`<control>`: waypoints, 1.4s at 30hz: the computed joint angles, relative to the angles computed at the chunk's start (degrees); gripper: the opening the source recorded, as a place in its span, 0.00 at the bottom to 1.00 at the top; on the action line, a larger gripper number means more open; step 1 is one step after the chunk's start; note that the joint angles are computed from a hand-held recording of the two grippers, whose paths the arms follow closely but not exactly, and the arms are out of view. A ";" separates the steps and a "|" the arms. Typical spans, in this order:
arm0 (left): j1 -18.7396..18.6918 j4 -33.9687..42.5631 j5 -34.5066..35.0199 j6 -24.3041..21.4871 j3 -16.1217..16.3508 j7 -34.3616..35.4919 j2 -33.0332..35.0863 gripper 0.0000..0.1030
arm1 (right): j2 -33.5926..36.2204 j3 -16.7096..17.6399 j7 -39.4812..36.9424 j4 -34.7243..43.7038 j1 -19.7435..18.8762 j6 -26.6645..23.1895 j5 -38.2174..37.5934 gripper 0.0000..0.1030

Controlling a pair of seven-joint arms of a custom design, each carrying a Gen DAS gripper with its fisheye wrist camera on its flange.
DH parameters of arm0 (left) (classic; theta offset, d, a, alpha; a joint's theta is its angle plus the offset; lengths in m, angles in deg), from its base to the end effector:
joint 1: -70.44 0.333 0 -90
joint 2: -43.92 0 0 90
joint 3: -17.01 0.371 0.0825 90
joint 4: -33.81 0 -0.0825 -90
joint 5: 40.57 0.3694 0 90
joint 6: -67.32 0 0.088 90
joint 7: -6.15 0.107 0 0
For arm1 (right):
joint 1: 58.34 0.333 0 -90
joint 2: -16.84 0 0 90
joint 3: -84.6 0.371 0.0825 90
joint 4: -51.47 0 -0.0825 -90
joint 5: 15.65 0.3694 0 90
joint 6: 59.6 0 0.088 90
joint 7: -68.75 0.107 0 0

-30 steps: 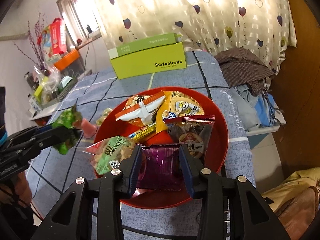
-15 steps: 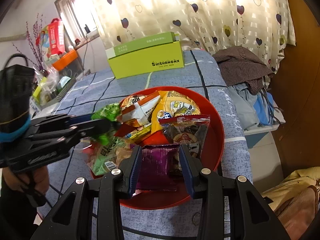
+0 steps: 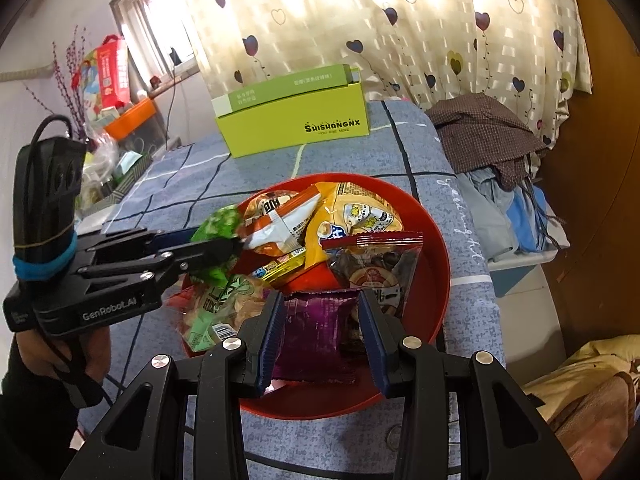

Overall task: Organize snacks
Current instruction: 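Open the left gripper over the basket while the right releases the purple packet inside, then withdraw both grippers from the basket toward the pink jelly cup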

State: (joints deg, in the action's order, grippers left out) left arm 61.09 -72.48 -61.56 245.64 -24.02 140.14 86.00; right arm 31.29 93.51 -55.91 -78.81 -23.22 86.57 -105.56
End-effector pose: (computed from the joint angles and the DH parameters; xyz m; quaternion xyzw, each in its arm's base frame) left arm 0.5394 -0.4565 0.3134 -0.2675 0.8835 -0.3846 0.0054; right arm 0.3748 0.3790 0.3073 -0.5059 0.7702 -0.2355 0.3088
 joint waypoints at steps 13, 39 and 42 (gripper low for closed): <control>5.74 -3.68 2.58 6.56 -4.11 -6.37 0.30 0.50 | 0.19 -0.03 -1.81 1.04 0.69 -0.71 0.95 0.36; 10.80 -15.21 13.21 15.31 -3.43 -21.46 -6.19 0.50 | 0.52 1.17 -5.26 3.51 3.20 -4.50 3.02 0.46; 14.05 -18.17 15.83 16.66 -5.34 -23.82 -6.80 0.50 | 1.56 0.99 -6.80 4.90 3.94 -4.36 3.58 0.48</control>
